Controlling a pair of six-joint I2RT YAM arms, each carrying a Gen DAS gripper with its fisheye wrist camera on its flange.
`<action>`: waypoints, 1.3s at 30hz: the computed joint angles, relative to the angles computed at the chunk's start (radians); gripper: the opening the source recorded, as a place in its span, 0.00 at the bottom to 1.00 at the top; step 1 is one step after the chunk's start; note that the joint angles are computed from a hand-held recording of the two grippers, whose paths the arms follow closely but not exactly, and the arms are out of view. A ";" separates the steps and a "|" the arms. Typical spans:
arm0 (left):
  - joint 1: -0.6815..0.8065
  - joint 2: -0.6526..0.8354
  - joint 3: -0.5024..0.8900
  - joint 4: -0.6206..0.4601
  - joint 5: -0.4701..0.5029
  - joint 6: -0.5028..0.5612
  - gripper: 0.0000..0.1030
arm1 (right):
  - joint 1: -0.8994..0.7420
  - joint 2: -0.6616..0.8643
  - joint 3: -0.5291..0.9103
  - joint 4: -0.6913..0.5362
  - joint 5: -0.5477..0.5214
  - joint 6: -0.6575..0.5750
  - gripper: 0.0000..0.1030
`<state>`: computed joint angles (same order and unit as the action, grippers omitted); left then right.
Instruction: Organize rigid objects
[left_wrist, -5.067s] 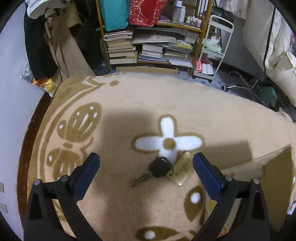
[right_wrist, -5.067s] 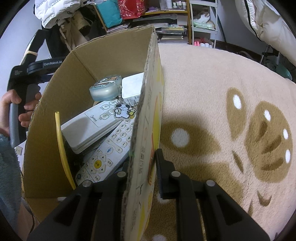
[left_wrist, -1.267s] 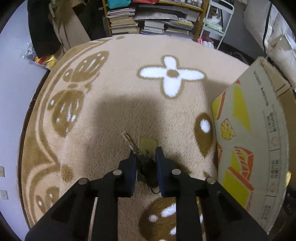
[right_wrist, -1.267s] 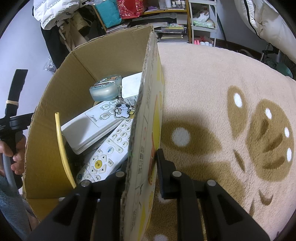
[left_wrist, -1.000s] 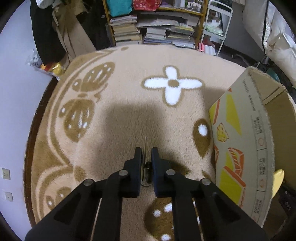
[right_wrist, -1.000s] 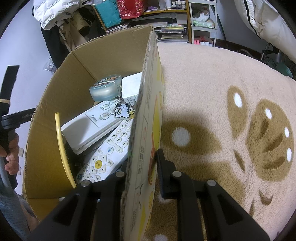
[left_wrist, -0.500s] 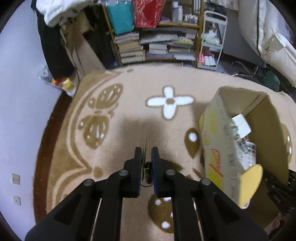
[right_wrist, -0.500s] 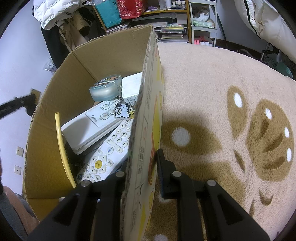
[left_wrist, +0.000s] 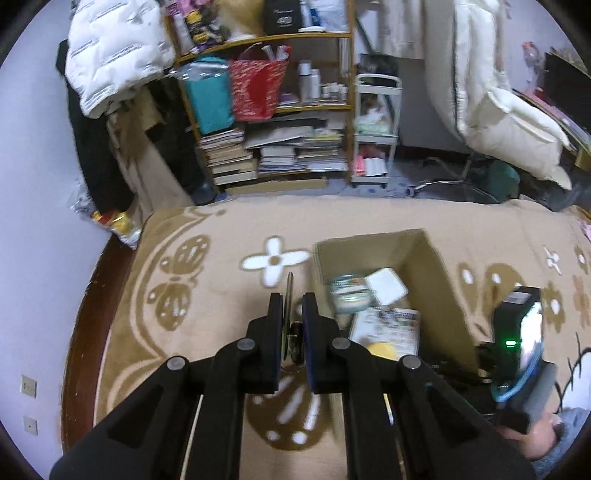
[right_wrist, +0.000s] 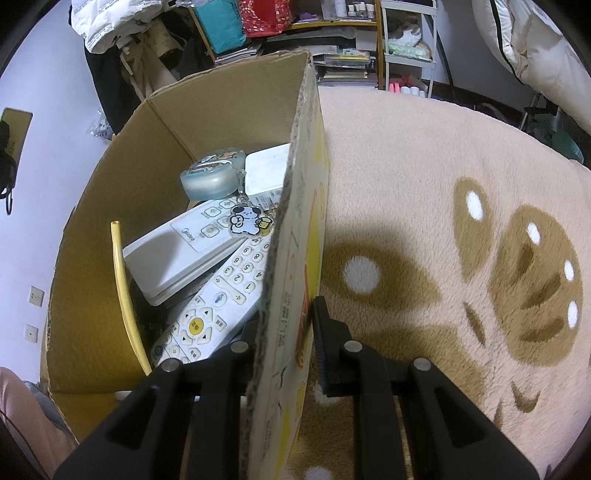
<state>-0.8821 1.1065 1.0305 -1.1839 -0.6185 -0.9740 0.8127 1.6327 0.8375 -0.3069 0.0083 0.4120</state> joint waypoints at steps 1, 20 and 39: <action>-0.019 0.021 0.011 0.005 -0.001 -0.011 0.09 | 0.002 -0.001 0.000 0.000 0.002 0.001 0.18; -0.103 0.107 -0.096 0.171 0.069 -0.082 0.09 | 0.042 -0.098 -0.030 -0.032 0.037 0.032 0.18; -0.218 -0.003 -0.111 -0.061 0.027 -0.313 0.55 | 0.140 -0.279 -0.010 -0.176 0.189 0.077 0.38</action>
